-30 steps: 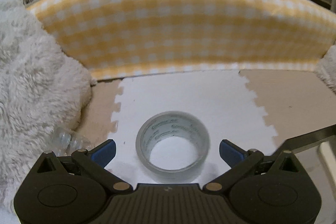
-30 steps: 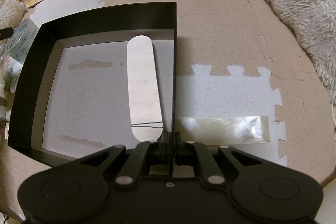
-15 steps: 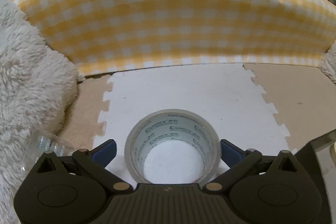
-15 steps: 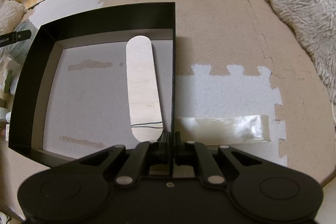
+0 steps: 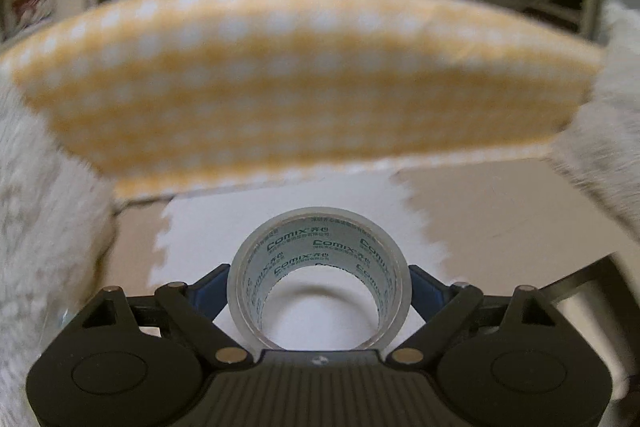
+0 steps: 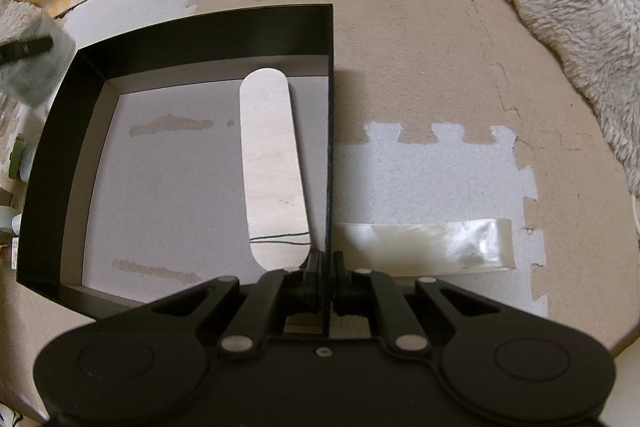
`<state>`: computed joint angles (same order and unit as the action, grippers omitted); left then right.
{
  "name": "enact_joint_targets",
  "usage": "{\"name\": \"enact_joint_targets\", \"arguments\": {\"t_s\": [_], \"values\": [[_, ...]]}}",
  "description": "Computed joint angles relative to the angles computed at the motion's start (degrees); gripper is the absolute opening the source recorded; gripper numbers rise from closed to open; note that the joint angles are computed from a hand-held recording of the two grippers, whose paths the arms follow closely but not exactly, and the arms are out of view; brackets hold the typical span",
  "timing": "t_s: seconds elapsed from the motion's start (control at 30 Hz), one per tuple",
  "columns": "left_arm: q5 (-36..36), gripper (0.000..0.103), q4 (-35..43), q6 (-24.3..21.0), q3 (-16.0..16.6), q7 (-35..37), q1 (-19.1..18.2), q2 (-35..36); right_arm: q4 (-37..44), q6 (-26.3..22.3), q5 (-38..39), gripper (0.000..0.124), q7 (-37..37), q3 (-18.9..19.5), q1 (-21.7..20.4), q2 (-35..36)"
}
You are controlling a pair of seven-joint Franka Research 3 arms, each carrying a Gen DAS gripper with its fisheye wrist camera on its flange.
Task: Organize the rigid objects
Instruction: 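Grasp the clear Comix tape roll with the left tool, then carry the tape roll with the left tool into the black box and release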
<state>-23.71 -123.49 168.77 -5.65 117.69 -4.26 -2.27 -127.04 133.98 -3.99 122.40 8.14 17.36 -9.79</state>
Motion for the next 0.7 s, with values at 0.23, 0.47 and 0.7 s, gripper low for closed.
{"name": "enact_joint_targets", "arguments": {"t_s": [0.23, 0.47, 0.7], "values": [[-18.95, 0.09, 1.26, -10.12, 1.35, 20.25, -6.44, -5.68, 0.0, 0.03, -0.02, 0.006, 0.14, 0.01, 0.03, 0.01], [-16.35, 0.09, 0.05, -20.38, 0.66, 23.36, -8.13, -7.35, -0.01, 0.02, -0.04, 0.006, 0.17, 0.0, 0.03, 0.0], [-13.47, 0.09, -3.07, -16.56, -0.42, 25.85, -9.05, -6.04, 0.02, -0.01, -0.14, 0.006, 0.27, 0.04, 0.07, 0.02]]}}
